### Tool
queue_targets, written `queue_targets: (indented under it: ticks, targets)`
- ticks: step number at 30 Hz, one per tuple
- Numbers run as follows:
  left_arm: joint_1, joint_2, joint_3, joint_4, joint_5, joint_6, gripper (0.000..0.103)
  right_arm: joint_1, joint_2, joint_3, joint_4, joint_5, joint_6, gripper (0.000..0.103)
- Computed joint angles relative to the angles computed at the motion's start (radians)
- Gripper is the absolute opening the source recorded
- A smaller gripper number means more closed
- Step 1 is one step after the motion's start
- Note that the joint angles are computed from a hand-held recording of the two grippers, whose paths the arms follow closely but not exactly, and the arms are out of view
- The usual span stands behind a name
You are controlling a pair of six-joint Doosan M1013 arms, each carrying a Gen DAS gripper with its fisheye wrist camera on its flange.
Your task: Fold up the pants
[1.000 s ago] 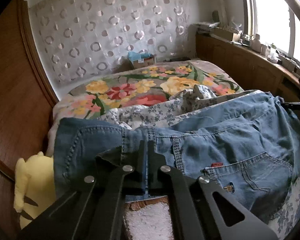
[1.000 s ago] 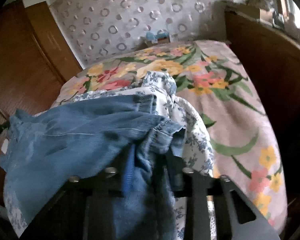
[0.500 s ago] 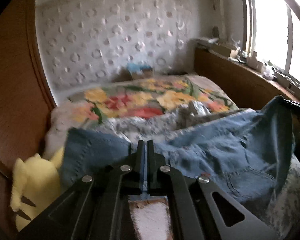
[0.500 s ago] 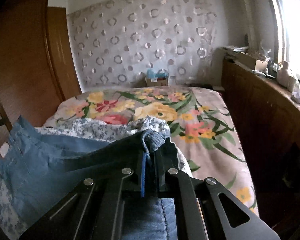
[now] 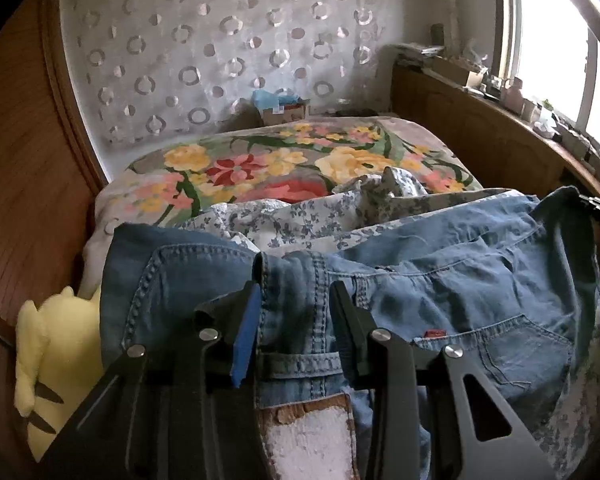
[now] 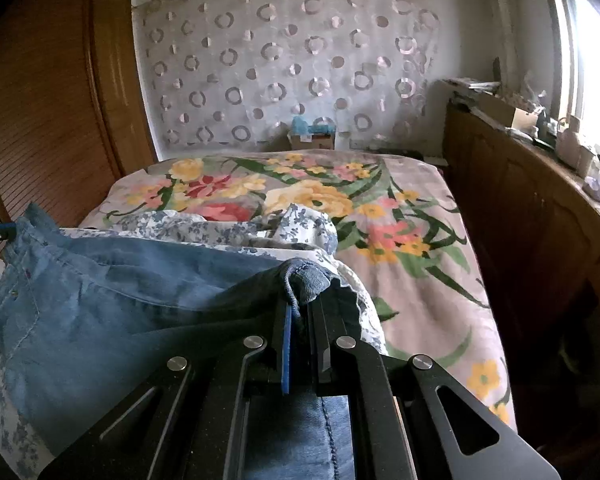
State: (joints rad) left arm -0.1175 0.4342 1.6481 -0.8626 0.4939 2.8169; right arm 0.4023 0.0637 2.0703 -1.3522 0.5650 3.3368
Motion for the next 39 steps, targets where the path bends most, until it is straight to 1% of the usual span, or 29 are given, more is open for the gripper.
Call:
queue_targets:
  ticks: [1,2,3,6,10,13,15,17,20,22,23,25,26,27,28,29,31,32,34,36,37,39]
  targets:
    - [-0.001,-0.001,0.004,-0.009,-0.008,0.018,0.026,0.0,-0.003,0.002,0.0,0.0,0.0,0.006]
    - [-0.003,0.0,0.004,0.004,-0.009,0.018,0.009,0.0,-0.001,0.001,-0.004,0.0,0.003,0.006]
    - [-0.004,0.0,0.005,0.011,-0.007,0.015,0.006,0.004,-0.009,0.006,-0.003,0.004,0.004,0.006]
    - [-0.001,-0.014,0.028,-0.073,-0.038,0.092,0.005,0.019,-0.015,0.014,-0.029,0.032,0.037,0.006]
    - [0.022,-0.042,0.048,-0.276,-0.046,0.233,0.005,0.042,-0.035,0.029,-0.104,0.091,0.121,0.006]
    - [0.034,-0.051,0.04,-0.358,-0.042,0.28,0.005,0.055,-0.043,0.026,-0.132,0.14,0.142,0.006]
    - [0.033,-0.042,0.02,-0.341,-0.041,0.257,0.005,0.053,-0.044,0.018,-0.144,0.141,0.147,0.006]
    - [0.028,-0.028,-0.001,-0.308,-0.047,0.212,0.005,0.051,-0.028,-0.01,-0.124,0.16,0.112,0.006]
    - [0.021,0.0,-0.032,-0.254,-0.048,0.135,0.005,0.043,0.022,-0.065,-0.051,0.188,0.013,0.006]
    - [0.019,0.016,-0.049,-0.202,-0.023,0.072,0.005,0.03,0.052,-0.096,0.018,0.181,-0.031,0.006]
    - [0.019,0.017,-0.05,-0.187,-0.014,0.06,0.005,0.026,0.062,-0.103,0.029,0.173,-0.033,0.006]
    - [0.017,0.016,-0.044,-0.158,-0.006,0.055,0.008,0.022,0.085,-0.124,0.089,0.171,-0.073,0.006]
    - [0.017,0.012,-0.038,-0.152,-0.009,0.06,0.013,0.021,0.089,-0.13,0.107,0.169,-0.084,0.007]
    - [0.018,0.006,-0.028,-0.157,-0.012,0.081,0.022,0.022,0.093,-0.13,0.114,0.163,-0.086,0.009]
    - [0.022,-0.001,-0.02,-0.171,-0.004,0.105,0.028,0.025,0.096,-0.13,0.125,0.162,-0.091,0.013]
    - [0.026,-0.008,-0.012,-0.183,0.004,0.122,0.038,0.03,0.099,-0.131,0.132,0.173,-0.093,0.015]
    - [0.029,-0.022,0.001,-0.175,0.004,0.12,0.039,0.041,0.099,-0.13,0.137,0.198,-0.088,0.028]
    - [0.032,-0.029,0.008,-0.177,0.006,0.123,0.04,0.048,0.094,-0.123,0.131,0.198,-0.073,0.037]
    - [0.038,-0.045,0.026,-0.21,0.017,0.157,0.043,0.054,0.08,-0.114,0.122,0.195,-0.054,0.045]
    - [0.039,-0.06,0.041,-0.224,0.031,0.18,0.051,0.06,0.051,-0.089,0.121,0.173,-0.024,0.046]
    - [0.04,-0.067,0.049,-0.235,0.032,0.192,0.052,0.052,0.035,-0.082,0.128,0.153,-0.024,0.046]
    - [0.041,-0.081,0.067,-0.251,0.036,0.211,0.06,0.056,0.014,-0.064,0.117,0.141,-0.005,0.047]
